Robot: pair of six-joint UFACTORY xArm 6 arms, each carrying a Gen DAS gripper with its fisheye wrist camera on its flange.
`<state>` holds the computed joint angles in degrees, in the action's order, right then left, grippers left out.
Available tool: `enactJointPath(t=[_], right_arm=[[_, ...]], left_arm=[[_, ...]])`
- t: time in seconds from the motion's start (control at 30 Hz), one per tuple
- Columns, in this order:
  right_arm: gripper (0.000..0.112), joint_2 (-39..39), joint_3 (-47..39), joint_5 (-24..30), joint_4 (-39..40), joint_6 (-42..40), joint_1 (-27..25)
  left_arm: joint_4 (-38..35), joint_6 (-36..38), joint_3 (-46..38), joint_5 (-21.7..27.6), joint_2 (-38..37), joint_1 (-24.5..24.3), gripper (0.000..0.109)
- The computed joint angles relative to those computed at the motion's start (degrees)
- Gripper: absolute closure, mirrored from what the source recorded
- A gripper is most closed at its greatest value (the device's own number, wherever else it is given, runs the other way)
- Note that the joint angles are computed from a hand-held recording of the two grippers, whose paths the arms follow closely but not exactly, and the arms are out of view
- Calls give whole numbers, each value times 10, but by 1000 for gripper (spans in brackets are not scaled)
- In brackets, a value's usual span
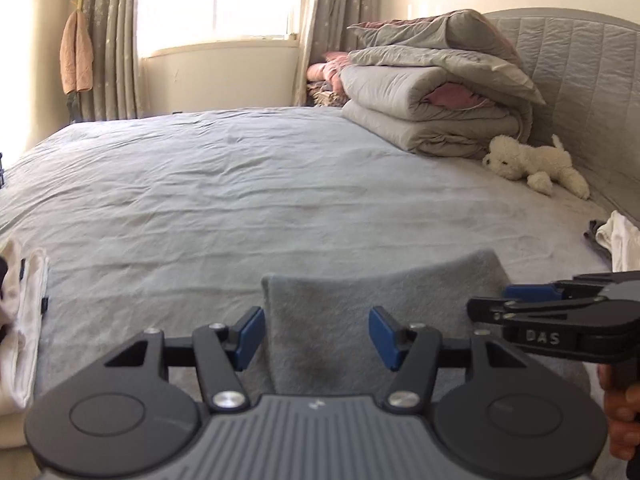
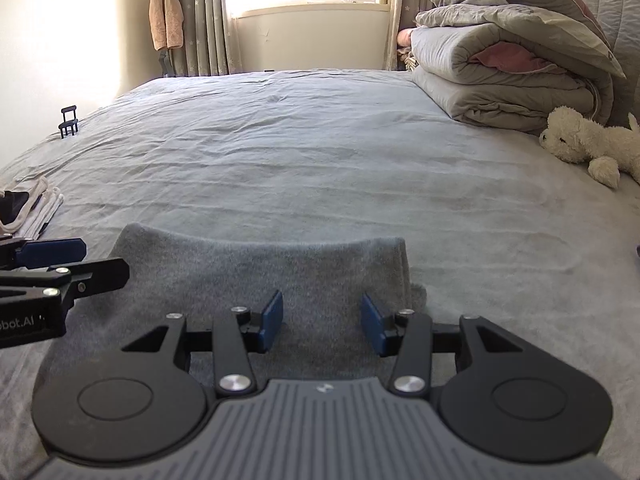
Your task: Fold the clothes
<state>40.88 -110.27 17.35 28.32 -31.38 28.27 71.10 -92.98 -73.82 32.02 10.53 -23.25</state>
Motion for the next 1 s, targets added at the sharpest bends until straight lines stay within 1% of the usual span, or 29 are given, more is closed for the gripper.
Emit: enactJointPath(t=[0.1,0.13,0.23,0.33,0.4,0.6,0.67,0.77,0.87,1.0], right_arm=[[65,60,-91,53,-55,60,-6],[65,75,-111,60,-65,72,-7],[65,92,-125,45,-92,75,-4],[63,106,-144,45,-126,90,-2],[63,116,-158,49,-132,97,-3],[62,119,-152,30,-158,110,-1],[61,114,-142,22,-166,115,0],[60,97,-130,32,-170,141,-1],[59,75,-111,46,-159,141,0],[59,49,-79,54,-191,172,1]], left_arm=[[-32,43,-26,-6,35,9,50],[-39,53,-29,-3,43,11,50],[-54,60,-30,-1,50,19,48],[-73,56,-26,-14,49,30,47],[-77,53,-24,-18,50,34,46],[-71,49,-25,-14,52,32,46],[-77,52,-26,-4,50,28,46],[-77,57,-28,22,39,16,48],[-73,55,-25,24,29,6,48],[-88,61,-26,26,28,-5,48]])
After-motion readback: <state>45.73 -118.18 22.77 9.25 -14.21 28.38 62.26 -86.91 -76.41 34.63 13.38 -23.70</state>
